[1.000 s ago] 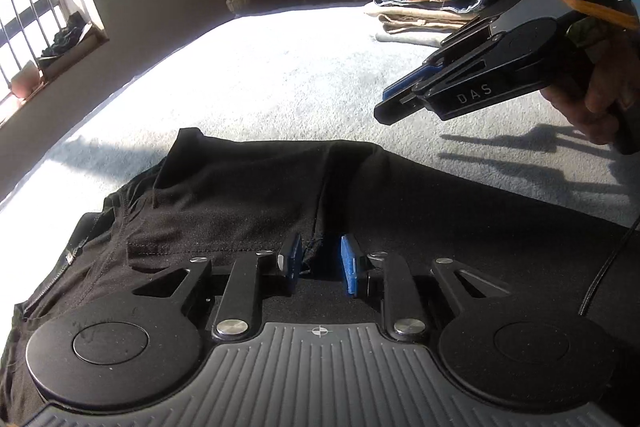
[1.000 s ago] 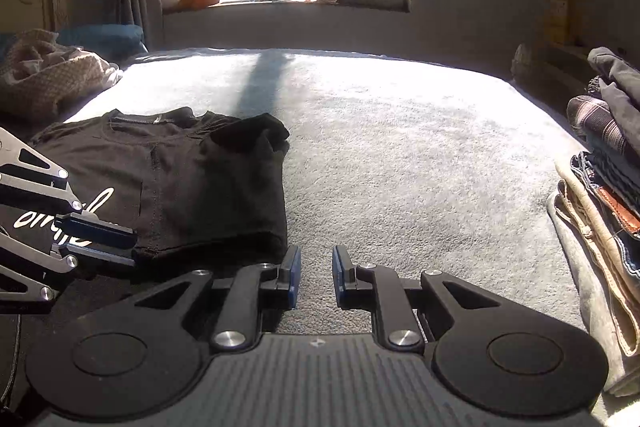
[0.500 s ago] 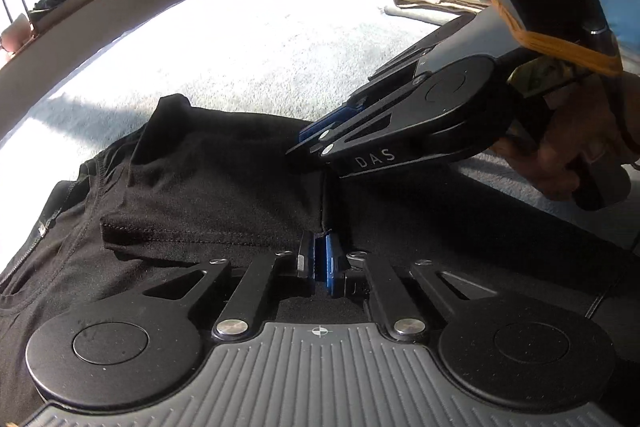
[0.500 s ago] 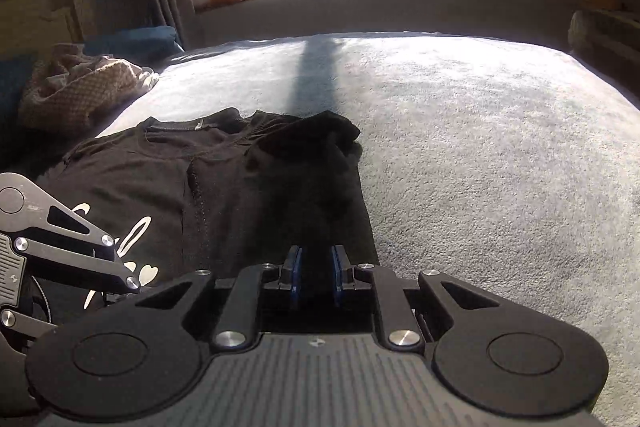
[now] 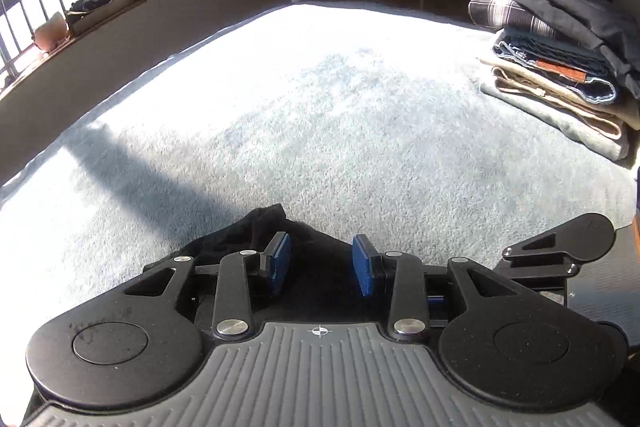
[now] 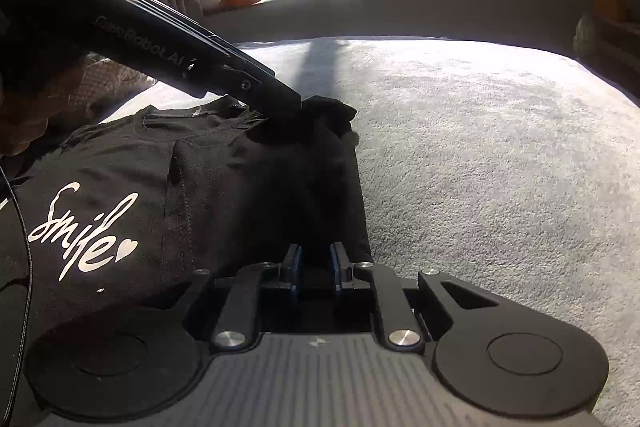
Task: Fold clothes
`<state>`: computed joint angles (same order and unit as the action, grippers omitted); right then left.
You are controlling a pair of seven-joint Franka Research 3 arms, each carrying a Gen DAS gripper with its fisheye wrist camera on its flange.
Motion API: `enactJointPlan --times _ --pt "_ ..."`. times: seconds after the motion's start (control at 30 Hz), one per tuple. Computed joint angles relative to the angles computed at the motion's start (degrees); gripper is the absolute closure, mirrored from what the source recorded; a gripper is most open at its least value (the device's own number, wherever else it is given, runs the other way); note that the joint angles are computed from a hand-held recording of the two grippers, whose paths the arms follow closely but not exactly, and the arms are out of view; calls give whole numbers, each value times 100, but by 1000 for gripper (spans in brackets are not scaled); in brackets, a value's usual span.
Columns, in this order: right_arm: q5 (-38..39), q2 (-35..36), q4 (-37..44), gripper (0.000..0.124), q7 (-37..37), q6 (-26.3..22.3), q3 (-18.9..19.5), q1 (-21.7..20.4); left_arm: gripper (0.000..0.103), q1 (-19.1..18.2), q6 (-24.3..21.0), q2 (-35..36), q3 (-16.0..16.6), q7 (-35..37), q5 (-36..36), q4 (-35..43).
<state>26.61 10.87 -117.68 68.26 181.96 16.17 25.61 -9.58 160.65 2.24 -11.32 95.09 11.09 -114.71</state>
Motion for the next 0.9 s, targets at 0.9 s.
enactJointPlan --times 0.9 --pt "652 135 4 109 -659 326 848 -682 100 892 1031 1218 -376 -3077 -2383 965"
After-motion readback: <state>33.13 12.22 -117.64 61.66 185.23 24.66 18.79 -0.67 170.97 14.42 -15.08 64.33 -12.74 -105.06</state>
